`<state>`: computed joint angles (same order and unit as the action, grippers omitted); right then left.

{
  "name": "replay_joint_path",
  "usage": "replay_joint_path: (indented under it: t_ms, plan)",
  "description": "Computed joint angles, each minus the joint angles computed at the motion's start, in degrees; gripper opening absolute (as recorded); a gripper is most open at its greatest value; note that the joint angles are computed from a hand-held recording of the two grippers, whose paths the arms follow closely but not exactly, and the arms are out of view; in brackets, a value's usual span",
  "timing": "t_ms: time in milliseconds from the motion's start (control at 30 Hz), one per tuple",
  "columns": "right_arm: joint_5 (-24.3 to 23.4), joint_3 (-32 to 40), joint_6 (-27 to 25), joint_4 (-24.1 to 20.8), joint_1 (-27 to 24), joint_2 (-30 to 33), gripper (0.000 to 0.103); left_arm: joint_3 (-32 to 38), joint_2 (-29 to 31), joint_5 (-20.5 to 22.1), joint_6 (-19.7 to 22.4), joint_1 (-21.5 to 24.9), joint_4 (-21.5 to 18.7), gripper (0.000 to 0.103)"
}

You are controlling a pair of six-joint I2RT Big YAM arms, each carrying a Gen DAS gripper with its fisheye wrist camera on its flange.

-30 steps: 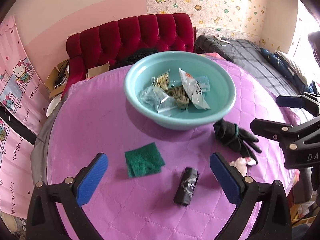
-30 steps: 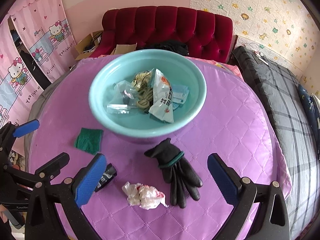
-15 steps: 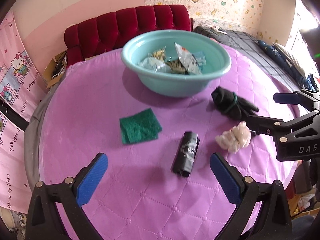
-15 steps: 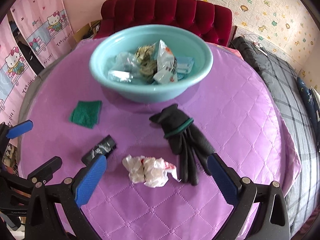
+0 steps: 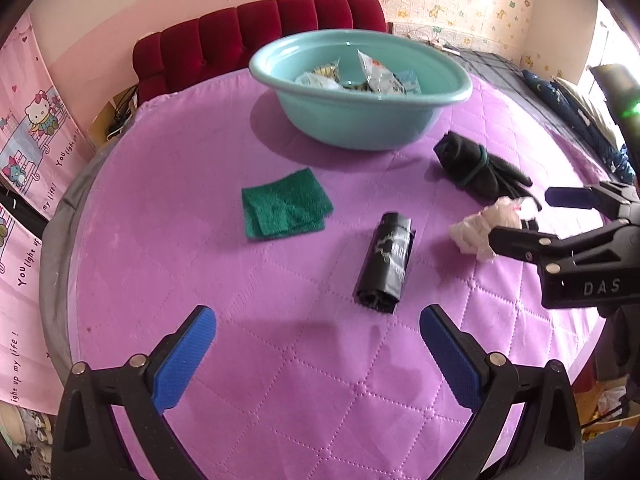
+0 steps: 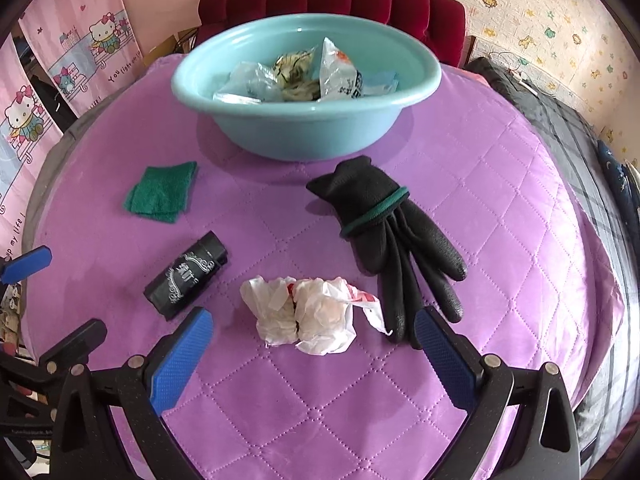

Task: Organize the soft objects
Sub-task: 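Move both grippers back toward the tissue bundle and black pouch, then grasp the white tissue bundle with the right gripper while the left grasps the black pouch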

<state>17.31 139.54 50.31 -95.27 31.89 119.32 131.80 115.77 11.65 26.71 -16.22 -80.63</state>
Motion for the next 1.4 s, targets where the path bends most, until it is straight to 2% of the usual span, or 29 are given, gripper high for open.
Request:
replay_joint_path:
  t_ms: [233, 433, 500, 633, 667, 700, 800, 900, 1400]
  plan:
    - [-1.6, -1.0, -1.4, 1.2, -0.6, 1.0, 0.103, -2.0, -0.4, -0.8, 0.2, -0.2, 0.3, 0.103]
    - [-3.1, -1.9, -2.0, 2.7, -1.0, 1.4, 0.101, -1.2, 0.5, -1.2, -0.2, -0.3, -0.5, 0.103]
    - [-3.6, -2.3, -2.0, 3.0, -1.1, 1.4, 0.093, -0.4, 1.1, -1.0, -0.6, -0.3, -1.0, 0.103]
    - [-5.5, -3.7, -2.0, 4.1, -1.5, 1.2, 0.082, 0.6, 2.1, -1.7, -0.5, -0.9, -1.7, 0.103]
    - [-5.7, -3.9, -2.1, 4.3, -1.6, 1.1, 0.063, 1.0, 2.4, -1.6, -0.6, -1.0, -2.0, 0.103]
    - [-5.8, -3.9, -2.2, 4.3, -1.7, 1.1, 0.054, 1.4, 2.6, -1.5, -0.8, -1.1, -2.3, 0.103]
    - [-7.1, -4.2, -3.9, 5.7, -1.9, 0.7, 0.048, 3.3, 3.8, -1.5, -0.7, -1.6, -3.3, 0.103]
    - [-5.6, -5.0, -5.5, 5.8, -1.7, -0.3, 0.047, 5.7, 5.5, -1.5, -0.6, -2.3, -4.7, 0.103]
    - [-5.2, -8.8, -3.7, 6.9, -2.6, -4.8, 0.047, 19.4, 14.5, -1.6, 0.0, -5.3, -11.0, 0.103]
